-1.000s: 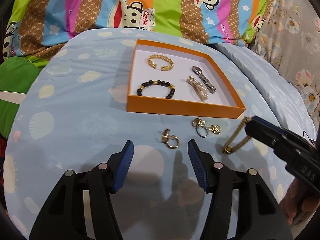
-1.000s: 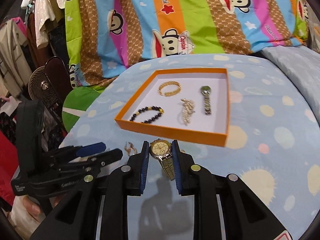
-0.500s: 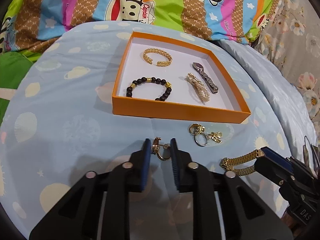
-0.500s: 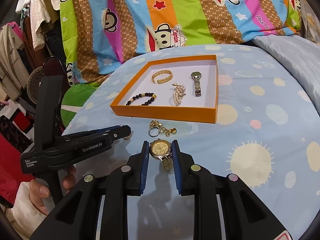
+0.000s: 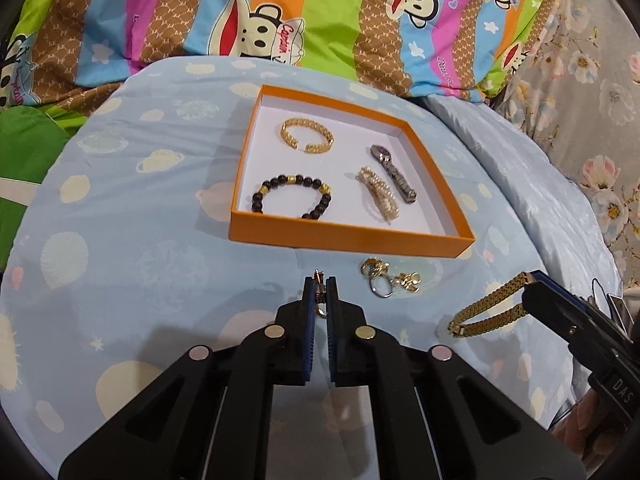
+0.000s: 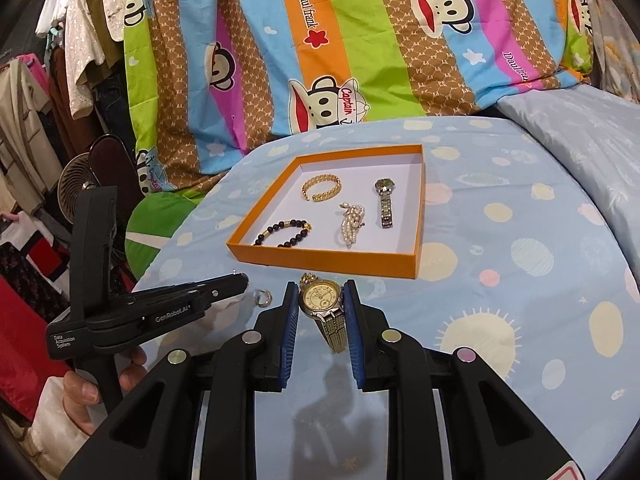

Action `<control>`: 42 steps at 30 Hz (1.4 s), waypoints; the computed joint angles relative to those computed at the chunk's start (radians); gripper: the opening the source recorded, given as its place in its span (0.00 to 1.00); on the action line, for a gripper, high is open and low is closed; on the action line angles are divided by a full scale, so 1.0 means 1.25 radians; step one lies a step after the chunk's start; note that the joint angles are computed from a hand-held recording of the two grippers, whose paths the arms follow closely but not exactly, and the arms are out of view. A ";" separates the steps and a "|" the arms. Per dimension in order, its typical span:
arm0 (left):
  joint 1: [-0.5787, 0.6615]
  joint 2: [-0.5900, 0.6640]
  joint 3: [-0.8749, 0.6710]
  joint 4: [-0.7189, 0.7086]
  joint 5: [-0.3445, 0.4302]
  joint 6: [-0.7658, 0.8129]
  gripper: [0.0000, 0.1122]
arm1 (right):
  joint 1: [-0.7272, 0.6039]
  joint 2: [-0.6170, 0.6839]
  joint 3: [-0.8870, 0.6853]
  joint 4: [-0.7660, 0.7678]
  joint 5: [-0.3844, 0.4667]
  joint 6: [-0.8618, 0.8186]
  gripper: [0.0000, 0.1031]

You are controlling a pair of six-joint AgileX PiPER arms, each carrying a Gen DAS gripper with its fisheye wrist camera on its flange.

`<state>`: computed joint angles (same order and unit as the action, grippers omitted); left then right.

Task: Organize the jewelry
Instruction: 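Carry the watch and earring into the box and open both tools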

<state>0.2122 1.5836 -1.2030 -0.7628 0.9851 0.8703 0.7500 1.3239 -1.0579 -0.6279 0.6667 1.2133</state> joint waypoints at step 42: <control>-0.184 0.379 -0.555 0.268 -0.013 -0.376 0.32 | -0.319 0.481 -0.560 0.365 0.116 -0.420 0.24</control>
<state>-0.0172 2.0575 -1.8962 -0.4277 0.9686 0.4000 0.3510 1.9246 -1.7576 -0.1712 0.8115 0.6888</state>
